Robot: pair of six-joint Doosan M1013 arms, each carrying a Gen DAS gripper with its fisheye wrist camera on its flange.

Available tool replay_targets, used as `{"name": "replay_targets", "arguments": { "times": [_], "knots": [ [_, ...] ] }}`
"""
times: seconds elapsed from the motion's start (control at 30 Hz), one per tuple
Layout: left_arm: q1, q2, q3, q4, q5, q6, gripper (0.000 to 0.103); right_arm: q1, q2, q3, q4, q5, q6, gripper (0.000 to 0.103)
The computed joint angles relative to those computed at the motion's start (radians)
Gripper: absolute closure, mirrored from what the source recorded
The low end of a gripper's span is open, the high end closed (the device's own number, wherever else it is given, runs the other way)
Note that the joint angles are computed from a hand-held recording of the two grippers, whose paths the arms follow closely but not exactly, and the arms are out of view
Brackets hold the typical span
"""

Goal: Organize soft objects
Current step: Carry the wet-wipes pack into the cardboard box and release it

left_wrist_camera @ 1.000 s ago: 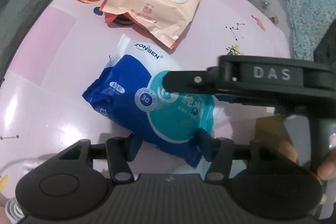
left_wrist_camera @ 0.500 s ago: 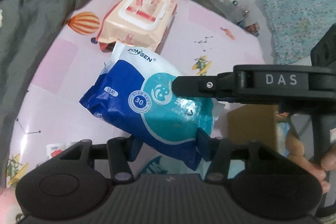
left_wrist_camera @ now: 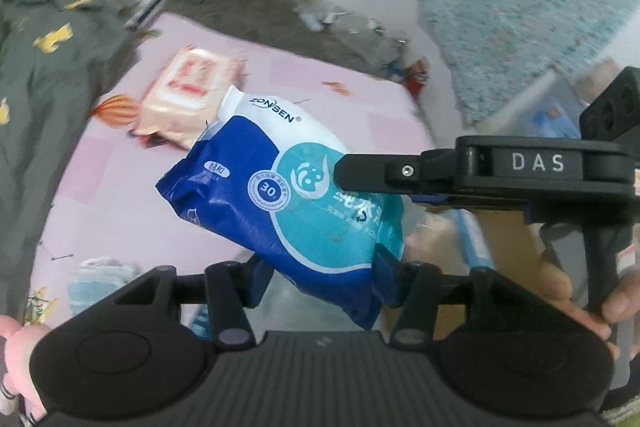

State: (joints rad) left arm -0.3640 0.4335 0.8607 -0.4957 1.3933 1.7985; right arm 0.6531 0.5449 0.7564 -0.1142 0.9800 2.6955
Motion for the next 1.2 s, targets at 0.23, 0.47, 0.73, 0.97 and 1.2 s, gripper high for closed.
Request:
{"name": "replay_targets", "arguments": {
  "times": [0.23, 0.47, 0.73, 0.97, 1.2],
  "knots": [
    [-0.072, -0.061, 0.072, -0.033, -0.010, 0.097, 0.050, 0.068, -0.188, 0.262, -0.235, -0.075, 0.292, 0.062],
    [-0.162, -0.075, 0.105, -0.037, 0.052, 0.194, 0.050, 0.157, -0.349, 0.506, -0.478, -0.044, 0.672, 0.062],
    [-0.251, -0.053, 0.141, 0.063, 0.141, 0.286, 0.050, 0.227, -0.459, 0.744, -0.585, -0.054, 1.041, 0.061],
    [-0.222, -0.063, 0.160, 0.058, 0.099, 0.319, 0.048, 0.172, -0.436, 0.805, -0.313, -0.069, 0.964, 0.061],
    [-0.151, -0.075, 0.133, -0.023, 0.070, 0.349, 0.041, 0.160, -0.402, 0.748, -0.249, 0.035, 0.838, 0.059]
  ]
}}
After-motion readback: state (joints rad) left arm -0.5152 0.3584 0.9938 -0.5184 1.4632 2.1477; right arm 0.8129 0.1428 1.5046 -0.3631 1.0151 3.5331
